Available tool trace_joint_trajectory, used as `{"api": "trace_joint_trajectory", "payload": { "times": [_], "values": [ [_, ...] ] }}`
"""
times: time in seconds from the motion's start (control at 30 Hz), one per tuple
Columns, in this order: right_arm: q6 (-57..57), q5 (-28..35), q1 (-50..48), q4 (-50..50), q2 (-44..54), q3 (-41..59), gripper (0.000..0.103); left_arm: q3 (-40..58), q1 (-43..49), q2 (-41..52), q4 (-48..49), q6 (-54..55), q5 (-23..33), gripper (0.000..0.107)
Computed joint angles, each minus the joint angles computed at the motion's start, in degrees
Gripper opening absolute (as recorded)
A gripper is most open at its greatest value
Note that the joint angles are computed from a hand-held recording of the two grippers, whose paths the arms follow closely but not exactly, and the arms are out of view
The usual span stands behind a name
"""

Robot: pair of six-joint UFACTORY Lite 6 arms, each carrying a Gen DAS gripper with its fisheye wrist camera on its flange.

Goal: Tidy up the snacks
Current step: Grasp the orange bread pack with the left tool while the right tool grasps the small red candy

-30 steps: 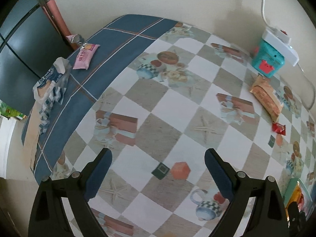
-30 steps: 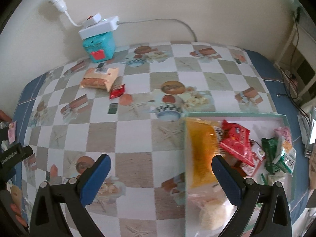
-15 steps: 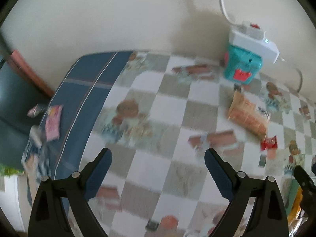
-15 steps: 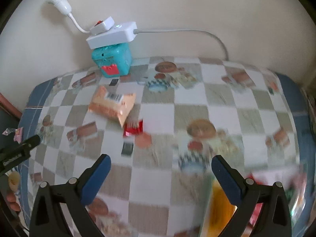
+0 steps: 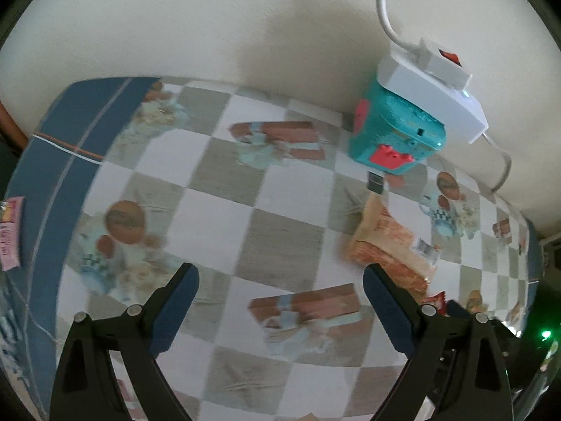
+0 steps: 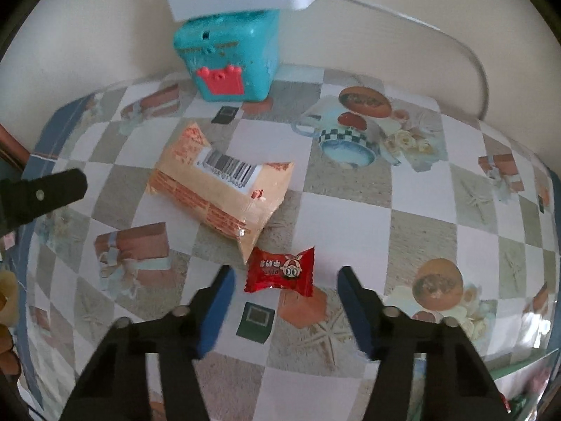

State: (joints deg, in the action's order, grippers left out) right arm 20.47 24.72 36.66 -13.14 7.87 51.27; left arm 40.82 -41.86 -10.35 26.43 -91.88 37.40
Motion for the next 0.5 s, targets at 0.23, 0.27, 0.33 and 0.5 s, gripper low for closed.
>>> {"api": "trace_joint_trajectory", "payload": {
  "times": [0.23, 0.27, 0.33, 0.5],
  "values": [
    [0.2, -1.2, -0.6, -0.7, 1.1, 0.2, 0.035, 3.3, -0.5, 4.5, -1.5, -0.5, -4.2, 0.095],
    [-0.3, -1.4, -1.0, -0.4, 1.0, 0.1, 0.033, 3.7, -0.5, 5.2, -1.7, -0.6, -4.6, 0.095],
    [-2.2, -1.8, -1.9, 0.4, 0.8, -0.3, 0.031, 5.0, -0.2, 6.8, -2.5, -1.1, -5.7, 0.095],
    [-10.7, -2.1, -7.4, 4.4, -1.4, -2.1, 0.031, 8.9, 1.5, 12.2, -5.5, -2.7, -10.4, 0.095]
  ]
}}
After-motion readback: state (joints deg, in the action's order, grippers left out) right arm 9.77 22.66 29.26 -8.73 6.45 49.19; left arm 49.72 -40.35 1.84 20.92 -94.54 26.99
